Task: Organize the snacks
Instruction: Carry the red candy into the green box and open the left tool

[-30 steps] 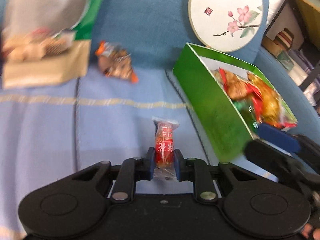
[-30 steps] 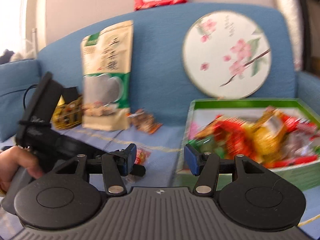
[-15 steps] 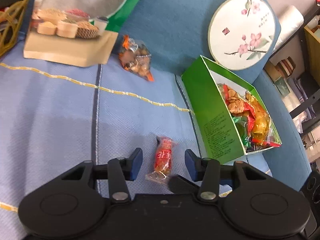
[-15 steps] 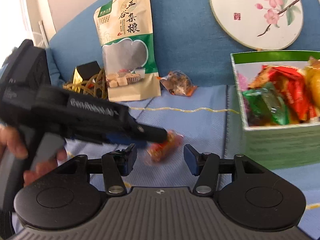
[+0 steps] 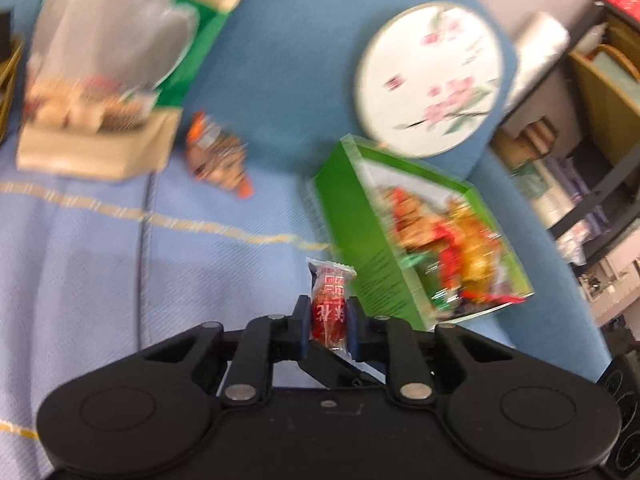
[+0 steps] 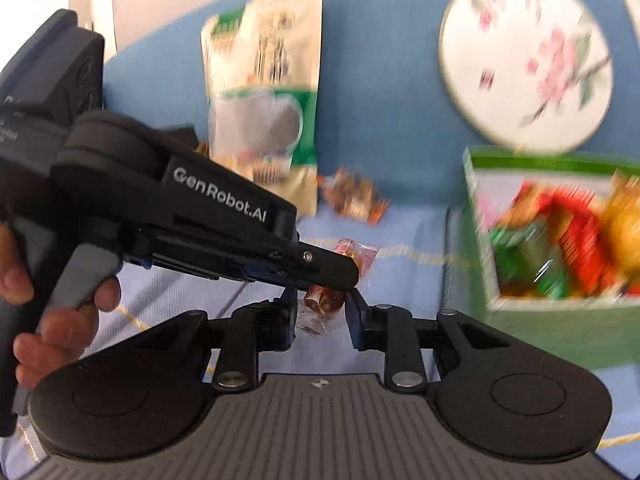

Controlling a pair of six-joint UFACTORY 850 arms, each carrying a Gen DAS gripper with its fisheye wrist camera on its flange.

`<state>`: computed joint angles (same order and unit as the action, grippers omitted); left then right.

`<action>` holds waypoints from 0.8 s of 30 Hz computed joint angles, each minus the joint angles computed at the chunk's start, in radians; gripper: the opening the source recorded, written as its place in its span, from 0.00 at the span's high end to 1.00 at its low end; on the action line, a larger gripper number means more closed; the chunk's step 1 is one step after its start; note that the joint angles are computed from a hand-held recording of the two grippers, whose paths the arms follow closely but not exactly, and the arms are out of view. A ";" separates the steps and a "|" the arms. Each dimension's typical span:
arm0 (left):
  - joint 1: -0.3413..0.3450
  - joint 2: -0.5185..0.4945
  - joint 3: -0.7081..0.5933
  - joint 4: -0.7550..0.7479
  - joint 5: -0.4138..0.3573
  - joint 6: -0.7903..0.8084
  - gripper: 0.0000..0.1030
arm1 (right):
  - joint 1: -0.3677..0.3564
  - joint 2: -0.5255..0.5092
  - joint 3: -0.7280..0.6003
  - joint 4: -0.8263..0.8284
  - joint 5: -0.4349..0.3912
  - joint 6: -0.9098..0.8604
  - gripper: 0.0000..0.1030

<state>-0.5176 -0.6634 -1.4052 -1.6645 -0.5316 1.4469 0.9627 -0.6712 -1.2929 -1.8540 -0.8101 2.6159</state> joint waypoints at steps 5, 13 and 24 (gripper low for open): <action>-0.045 0.005 -0.037 -0.031 -0.040 0.060 0.79 | 0.018 0.079 0.092 0.036 -0.128 0.016 0.56; -0.110 -0.076 -0.195 -0.050 -0.038 0.043 0.78 | -0.019 0.130 0.158 0.054 -0.256 -0.007 0.55; -0.135 -0.128 -0.258 -0.123 0.090 0.125 0.00 | -0.041 0.100 0.164 0.104 -0.320 -0.008 0.09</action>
<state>-0.6524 -0.7913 -1.6630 -1.7875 -0.4416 1.5719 0.9214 -0.5714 -1.1293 -1.7498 -1.1297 2.6084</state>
